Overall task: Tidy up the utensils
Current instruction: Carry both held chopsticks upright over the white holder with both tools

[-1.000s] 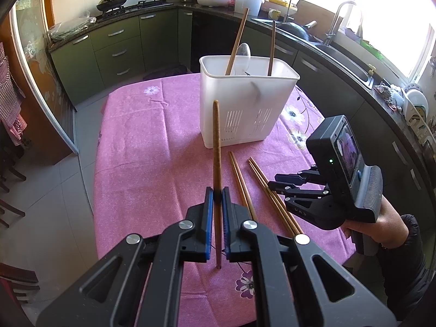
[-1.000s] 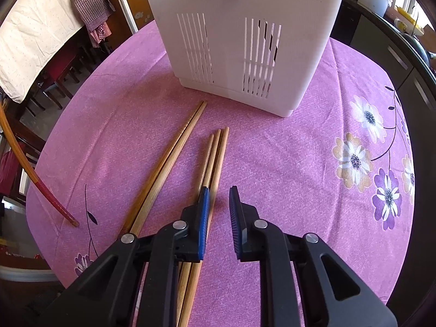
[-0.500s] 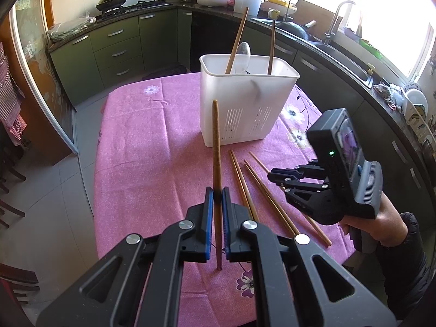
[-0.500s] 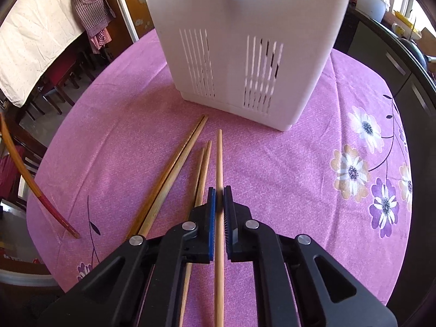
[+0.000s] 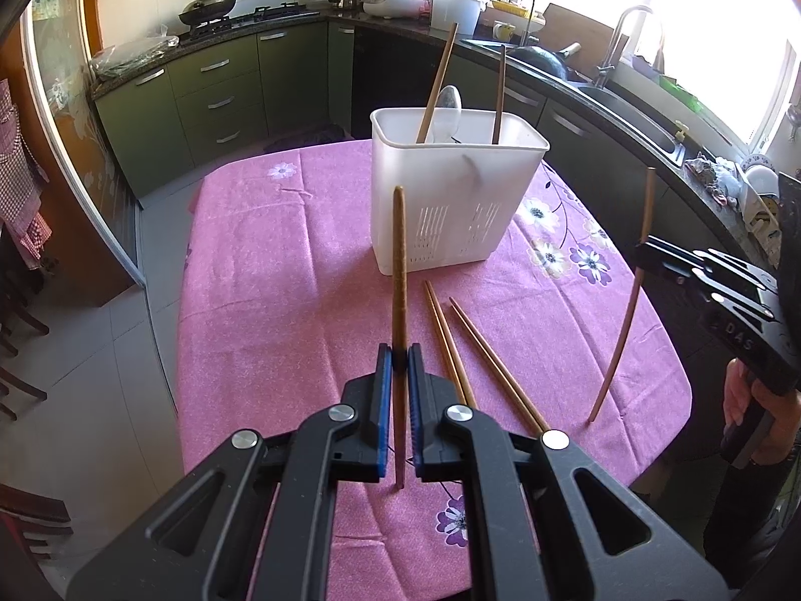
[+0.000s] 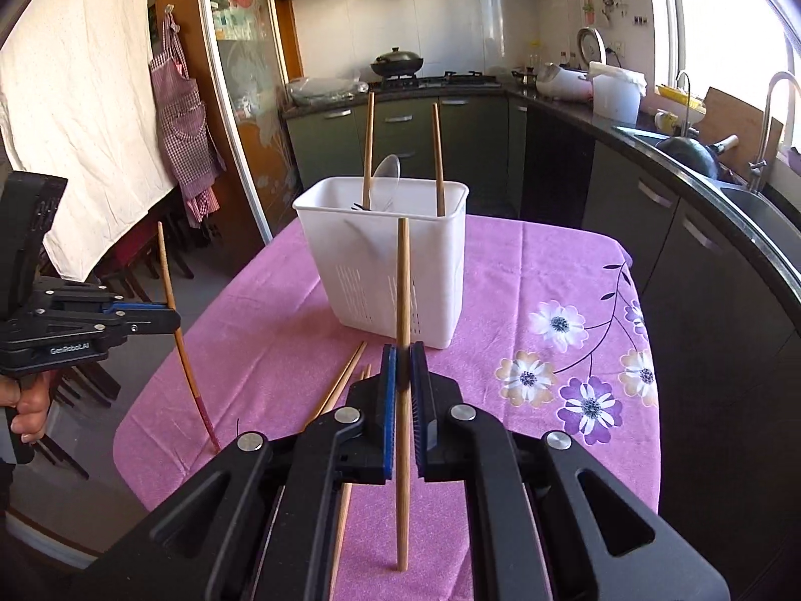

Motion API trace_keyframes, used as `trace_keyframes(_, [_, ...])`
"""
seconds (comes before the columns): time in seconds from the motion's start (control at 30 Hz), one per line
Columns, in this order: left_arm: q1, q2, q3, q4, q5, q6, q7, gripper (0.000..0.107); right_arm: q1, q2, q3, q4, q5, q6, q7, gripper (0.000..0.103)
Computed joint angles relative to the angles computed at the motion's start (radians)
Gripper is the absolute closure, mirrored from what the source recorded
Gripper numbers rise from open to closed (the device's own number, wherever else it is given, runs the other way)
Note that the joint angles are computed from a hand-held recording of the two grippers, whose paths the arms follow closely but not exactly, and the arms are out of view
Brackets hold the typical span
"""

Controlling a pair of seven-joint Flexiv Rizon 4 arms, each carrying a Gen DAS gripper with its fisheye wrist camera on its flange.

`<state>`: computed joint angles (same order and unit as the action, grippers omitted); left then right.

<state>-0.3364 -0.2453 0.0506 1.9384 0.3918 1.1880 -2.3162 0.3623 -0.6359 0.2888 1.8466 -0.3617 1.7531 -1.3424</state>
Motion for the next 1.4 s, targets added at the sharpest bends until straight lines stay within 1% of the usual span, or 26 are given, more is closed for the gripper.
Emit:
trace_keyframes(0.07, [-0.001,0.002,-0.001,0.002,0.001,0.002,-0.001,0.1,0.01,0.025,-0.023,0.045,0.018,0.06,-0.001,0.096])
trace_keyframes(0.1, [-0.001,0.004,-0.001,0.003,0.002,0.003,-0.002,0.1,-0.007,0.027,-0.016,0.056,0.014,0.075,-0.003,0.096])
trace_keyframes(0.17, [-0.003,0.008,0.0,0.003,0.008,0.0,-0.007,0.1,0.013,0.046,-0.045,0.094,0.029,0.116,0.0,0.096])
trace_keyframes(0.2, [-0.004,0.009,0.001,0.004,0.011,0.0,-0.009,0.1,0.023,0.053,-0.059,0.103,0.034,0.126,0.003,0.096])
trace_keyframes(0.3, [-0.006,0.013,0.0,0.003,0.022,-0.007,-0.017,0.1,0.0,0.059,-0.044,0.116,0.017,0.133,0.014,0.096])
trace_keyframes(0.37, [-0.006,0.016,-0.001,0.005,0.028,-0.008,-0.022,0.1,0.005,0.062,-0.05,0.12,0.013,0.138,0.019,0.096])
trace_keyframes(0.47, [-0.005,0.019,-0.004,0.005,0.035,-0.01,-0.026,0.1,0.0,0.062,-0.045,0.122,0.0,0.137,0.026,0.096])
trace_keyframes(0.93, [0.003,0.036,-0.011,0.011,0.051,-0.002,-0.026,0.1,0.024,0.064,-0.064,0.105,-0.011,0.139,0.036,0.096])
trace_keyframes(1.2, [0.009,0.048,-0.014,-0.013,0.066,-0.006,-0.021,0.1,0.041,0.068,-0.064,0.05,-0.024,0.111,0.036,0.096])
trace_keyframes(1.4, [0.018,0.058,-0.021,-0.048,0.064,-0.014,-0.001,0.1,-0.031,0.054,0.032,-0.038,-0.072,0.047,0.041,0.096])
